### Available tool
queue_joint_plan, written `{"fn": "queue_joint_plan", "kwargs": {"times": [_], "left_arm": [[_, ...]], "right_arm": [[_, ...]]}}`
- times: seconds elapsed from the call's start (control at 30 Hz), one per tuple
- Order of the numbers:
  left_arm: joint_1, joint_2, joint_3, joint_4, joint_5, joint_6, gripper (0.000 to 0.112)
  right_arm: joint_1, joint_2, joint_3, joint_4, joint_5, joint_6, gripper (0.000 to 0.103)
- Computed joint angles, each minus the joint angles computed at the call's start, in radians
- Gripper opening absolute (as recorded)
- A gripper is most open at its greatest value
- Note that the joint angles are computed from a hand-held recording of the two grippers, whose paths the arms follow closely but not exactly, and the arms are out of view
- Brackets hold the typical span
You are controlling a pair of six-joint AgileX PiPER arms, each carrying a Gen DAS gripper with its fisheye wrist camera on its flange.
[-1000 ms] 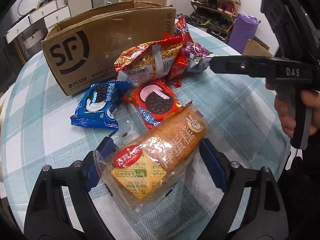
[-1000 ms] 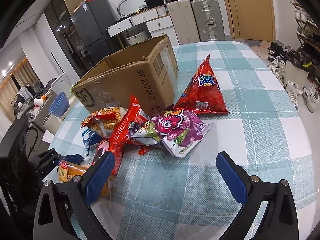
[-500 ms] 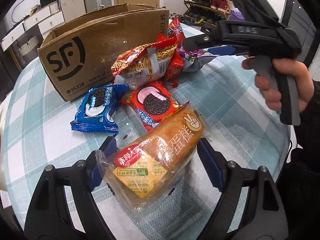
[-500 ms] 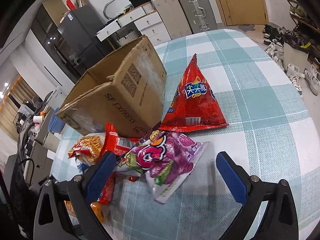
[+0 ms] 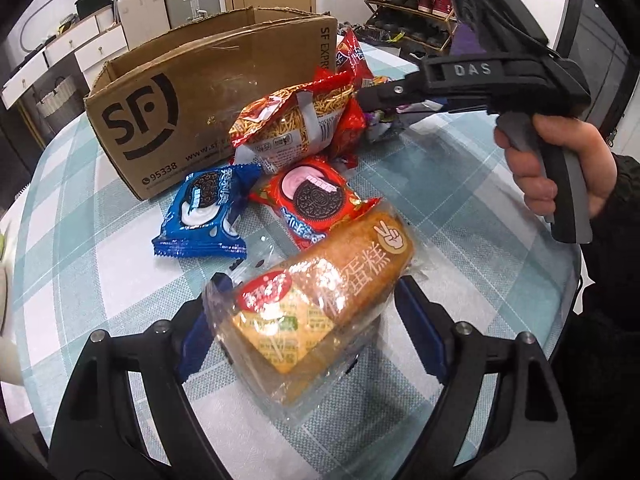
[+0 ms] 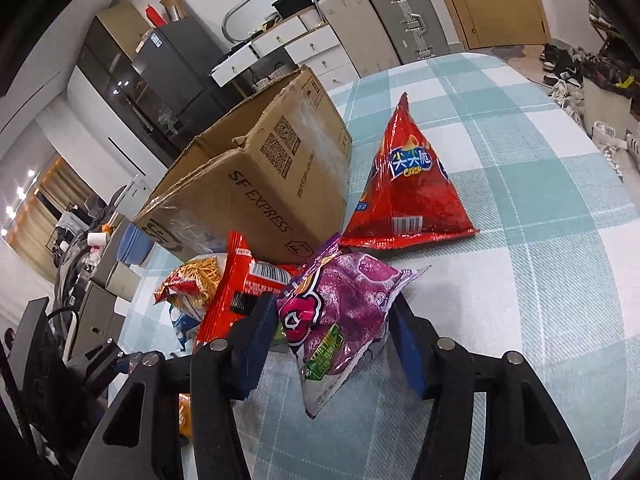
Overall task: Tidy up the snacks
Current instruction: 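Grasp the orange cake with the left gripper while the right gripper grasps the purple candy bag, then carry the cake and purple bag into the box and release both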
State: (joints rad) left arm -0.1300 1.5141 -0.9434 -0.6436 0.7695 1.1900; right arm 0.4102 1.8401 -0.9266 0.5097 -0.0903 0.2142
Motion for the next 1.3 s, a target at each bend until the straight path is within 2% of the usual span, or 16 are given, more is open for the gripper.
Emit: {"fn": "queue_joint_plan", "kwargs": {"times": [0.1,0.37,0.57,0.67,0.87,0.93,1.07,1.13,1.3], "left_arm": [[0.017,-0.018,0.008,0.004,0.004,0.024,0.082],[0.041,-0.054,-0.001,-0.016,0.052,0.102,0.082],[0.007,-0.038,-0.031,-0.008,0.047,0.12,0.083],[0.009,-0.003,-0.064,-0.023,0.086,0.136,0.083],[-0.021,0.022,-0.066,-0.026,0.089,0.191,0.081],[-0.019,0.034,-0.075,-0.026,0.104,0.193,0.069],[-0.001,0.04,-0.07,-0.076,0.144,0.26,0.052],[0.016,0.041,-0.069,-0.089,0.187,0.288,0.04],[0.076,0.044,-0.063,-0.136,0.276,0.322,0.033]], "right_arm": [[0.015,-0.035,0.05,0.019,-0.045,-0.005,0.055],[0.047,-0.11,0.138,0.096,-0.09,-0.057,0.055],[0.055,-0.129,0.155,0.109,-0.099,-0.074,0.055],[0.055,-0.131,0.156,0.118,-0.096,-0.084,0.056],[0.055,-0.134,0.155,0.111,-0.091,-0.077,0.056],[0.054,-0.131,0.148,0.117,-0.087,-0.085,0.056],[0.063,-0.135,0.143,0.183,-0.088,-0.15,0.056],[0.066,-0.136,0.142,0.189,-0.088,-0.154,0.056],[0.083,-0.136,0.134,0.211,-0.09,-0.176,0.056]]}}
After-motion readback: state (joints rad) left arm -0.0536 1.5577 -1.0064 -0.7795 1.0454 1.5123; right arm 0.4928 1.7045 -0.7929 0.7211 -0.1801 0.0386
